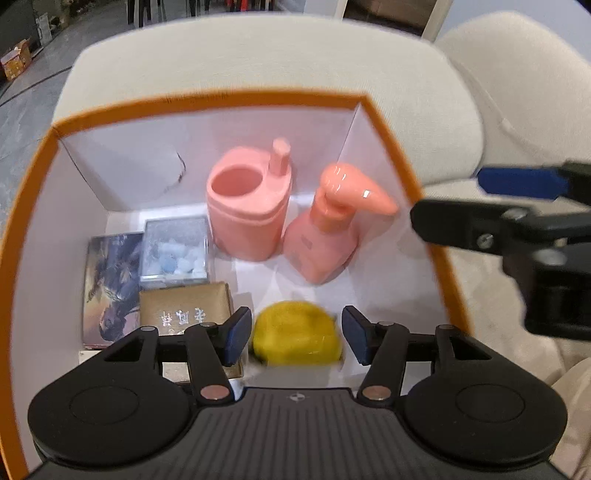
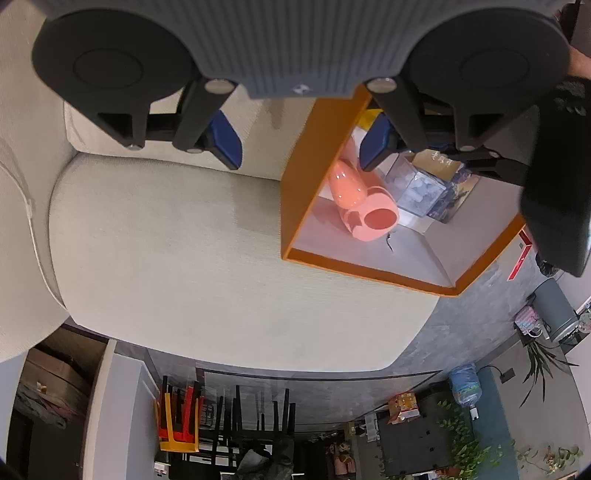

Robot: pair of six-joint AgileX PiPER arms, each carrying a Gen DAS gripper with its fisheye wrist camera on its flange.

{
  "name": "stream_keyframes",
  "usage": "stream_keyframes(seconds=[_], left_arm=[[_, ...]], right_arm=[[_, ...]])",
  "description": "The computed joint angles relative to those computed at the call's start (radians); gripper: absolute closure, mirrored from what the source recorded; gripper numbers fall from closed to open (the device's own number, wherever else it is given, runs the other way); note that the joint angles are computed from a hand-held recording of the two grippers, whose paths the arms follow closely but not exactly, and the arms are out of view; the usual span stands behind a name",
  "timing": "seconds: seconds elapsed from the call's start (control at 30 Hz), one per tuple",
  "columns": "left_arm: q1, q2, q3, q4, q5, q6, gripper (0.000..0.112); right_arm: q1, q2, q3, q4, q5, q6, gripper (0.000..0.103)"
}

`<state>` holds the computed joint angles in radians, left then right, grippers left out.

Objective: Organize rigid objects

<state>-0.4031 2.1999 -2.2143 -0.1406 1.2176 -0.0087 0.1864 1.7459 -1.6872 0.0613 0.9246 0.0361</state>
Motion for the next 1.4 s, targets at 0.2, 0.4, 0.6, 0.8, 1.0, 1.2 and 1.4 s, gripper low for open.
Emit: stream_keyframes(seconds=[0.2, 0.4, 0.6, 0.8, 1.0, 1.2, 1.4], left_arm=[[0.034, -0.144, 0.132, -0.055, -0.085, -0.022, 0.038], [-0.007, -0.353, 0.322, 0.021, -0.230, -0.053, 0.038], [-0.106, -0.582, 0.561, 0.337, -0.448, -0.324, 0.037], [-0.259, -0.742, 0.716, 0.731, -0.470, -0.708, 0.024], [-0.389, -0.852, 0.837, 0.996, -0.375, -0.989, 0.021], [-0.442, -0.919, 0.930, 1.012, -0.286, -1.062, 0.019], [-0.482, -0.908, 0.957, 0.992, -0.175, -1.141, 0.019]], right_arm=[[-0.014, -0.034, 0.019, 0.010, 0.005, 0.021, 0.032], [-0.039, -0.124, 0.070, 0.039, -0.016, 0.052, 0.031], [-0.048, -0.264, 0.138, 0.020, -0.018, 0.080, 0.030], [0.001, -0.427, 0.240, -0.043, -0.040, 0.154, 0.023], [0.210, -0.616, 0.383, -0.377, -0.072, 0.498, 0.004], [0.558, -0.705, 0.522, -0.850, 0.088, 0.976, 0.002], [0.803, -0.720, 0.621, -0.978, 0.245, 1.250, 0.002]])
